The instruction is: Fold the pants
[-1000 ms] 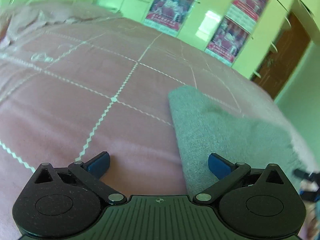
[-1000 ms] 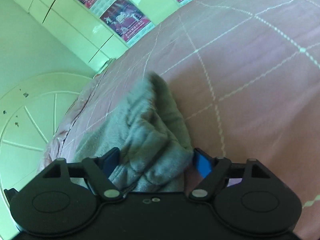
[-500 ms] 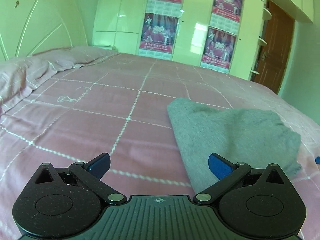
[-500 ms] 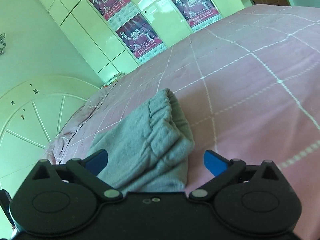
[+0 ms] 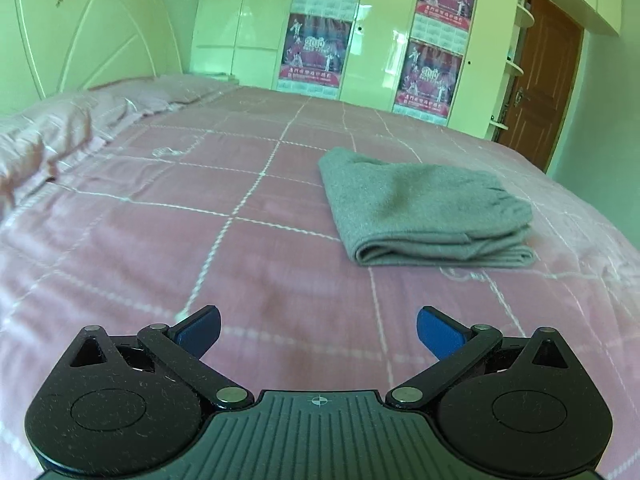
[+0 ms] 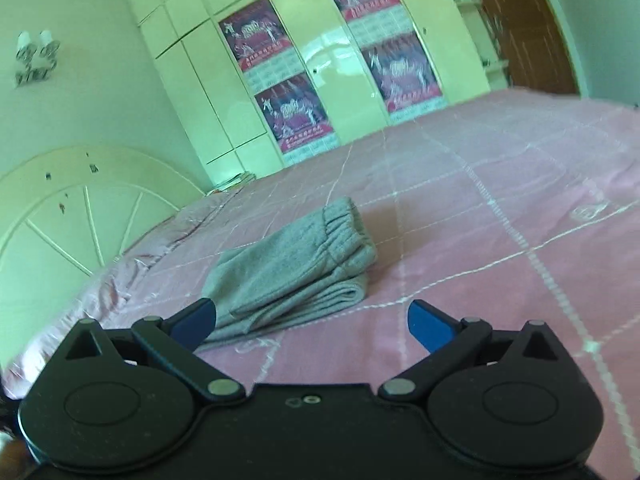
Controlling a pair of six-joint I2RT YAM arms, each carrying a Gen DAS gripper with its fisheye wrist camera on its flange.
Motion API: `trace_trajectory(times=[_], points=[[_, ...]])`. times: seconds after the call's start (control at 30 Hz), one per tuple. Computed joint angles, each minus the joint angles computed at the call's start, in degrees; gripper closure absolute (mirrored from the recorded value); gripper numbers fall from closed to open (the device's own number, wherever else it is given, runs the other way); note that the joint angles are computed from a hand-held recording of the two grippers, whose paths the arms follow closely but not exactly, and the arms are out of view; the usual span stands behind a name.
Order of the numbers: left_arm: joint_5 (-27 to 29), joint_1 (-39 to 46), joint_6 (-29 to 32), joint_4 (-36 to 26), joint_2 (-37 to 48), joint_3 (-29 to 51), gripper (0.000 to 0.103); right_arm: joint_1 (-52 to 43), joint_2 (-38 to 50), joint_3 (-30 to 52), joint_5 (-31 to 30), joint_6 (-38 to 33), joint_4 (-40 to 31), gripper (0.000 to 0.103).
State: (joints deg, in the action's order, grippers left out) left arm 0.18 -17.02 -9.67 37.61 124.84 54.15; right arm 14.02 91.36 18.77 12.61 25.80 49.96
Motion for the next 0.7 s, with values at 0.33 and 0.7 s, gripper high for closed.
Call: trace_trajectory(times=[0.33, 0.7], points=[[-5.0, -6.7, -1.8, 12.5, -18.8, -27.3, 0.000, 24.3, -17.5, -10.2, 27.5, 7.2, -15.2, 0.006], [-16.7, -20.2, 1.9, 25.5, -22.4, -37.9, 0.000, 40.8, -12.4, -4.5, 41.3, 8.9, -25.9, 0.006]])
